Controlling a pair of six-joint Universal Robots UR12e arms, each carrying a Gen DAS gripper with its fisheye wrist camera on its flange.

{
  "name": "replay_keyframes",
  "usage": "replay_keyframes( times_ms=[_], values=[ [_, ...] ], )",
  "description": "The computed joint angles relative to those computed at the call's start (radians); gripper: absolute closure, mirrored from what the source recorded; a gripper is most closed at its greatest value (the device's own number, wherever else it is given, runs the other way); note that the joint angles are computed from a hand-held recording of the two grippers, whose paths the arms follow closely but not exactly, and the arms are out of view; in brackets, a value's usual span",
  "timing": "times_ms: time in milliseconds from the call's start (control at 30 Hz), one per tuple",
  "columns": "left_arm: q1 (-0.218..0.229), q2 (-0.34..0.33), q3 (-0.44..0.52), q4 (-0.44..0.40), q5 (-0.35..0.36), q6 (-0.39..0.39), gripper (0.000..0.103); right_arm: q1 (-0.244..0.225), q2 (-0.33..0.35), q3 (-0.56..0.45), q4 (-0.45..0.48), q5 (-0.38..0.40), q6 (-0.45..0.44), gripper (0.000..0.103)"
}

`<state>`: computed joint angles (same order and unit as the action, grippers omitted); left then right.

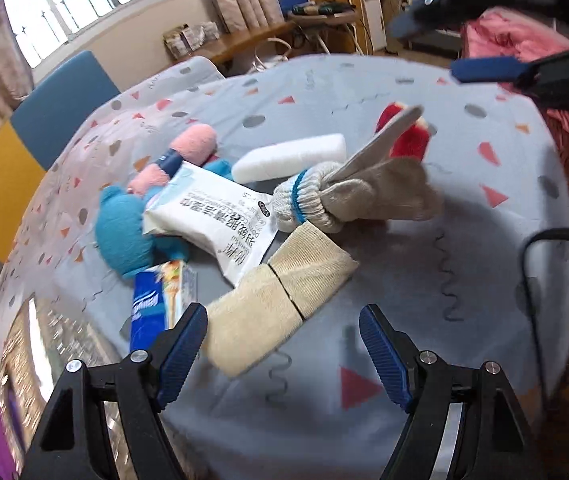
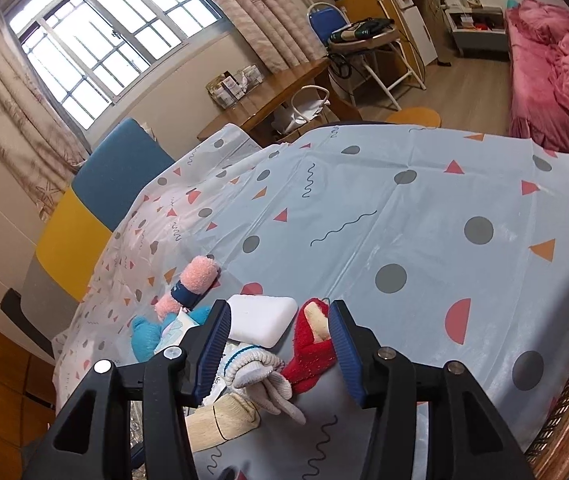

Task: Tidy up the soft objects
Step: 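Grasp the beige mesh sponge with the left gripper while the right gripper grasps the red sock puppet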

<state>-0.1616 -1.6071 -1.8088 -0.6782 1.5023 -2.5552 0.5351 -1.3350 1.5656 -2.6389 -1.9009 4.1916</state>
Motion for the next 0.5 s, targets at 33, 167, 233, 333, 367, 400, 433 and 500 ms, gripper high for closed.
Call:
replay_keyframes(
  times_ms=[33, 167, 233, 333, 367, 400, 433, 500],
  values=[
    [-0.003, -0.01, 0.006, 0.001, 0.006, 0.003, 0.024, -0.001, 0.0, 0.0, 0.0, 0.002, 0.003, 0.052],
    [-0.006, -0.047, 0.028, 0.004, 0.004, -0.003, 0.024, -0.003, -0.003, 0.008, -0.013, 0.008, 0.014, 0.051],
    [0.006, -0.054, 0.042, -0.034, -0.042, -0.03, 0.035, -0.005, -0.005, 0.013, -0.02, 0.012, 0.025, 0.051],
    [0.023, -0.045, 0.04, -0.071, -0.106, -0.065, 0.048, -0.008, -0.008, 0.021, -0.023, 0.013, 0.05, 0.051],
    [0.029, -0.035, 0.028, -0.074, -0.126, -0.066, 0.05, -0.009, -0.009, 0.021, -0.02, 0.012, 0.056, 0.051],
    [0.034, -0.027, 0.02, -0.077, -0.14, -0.072, 0.05, -0.009, -0.009, 0.022, -0.017, 0.011, 0.062, 0.051],
    [0.04, -0.016, 0.009, -0.081, -0.155, -0.081, 0.05, -0.01, -0.01, 0.021, -0.01, 0.011, 0.069, 0.051],
    [0.05, 0.004, -0.01, -0.089, -0.177, -0.105, 0.051, -0.011, -0.009, 0.015, 0.02, 0.011, 0.082, 0.051]
  ],
)
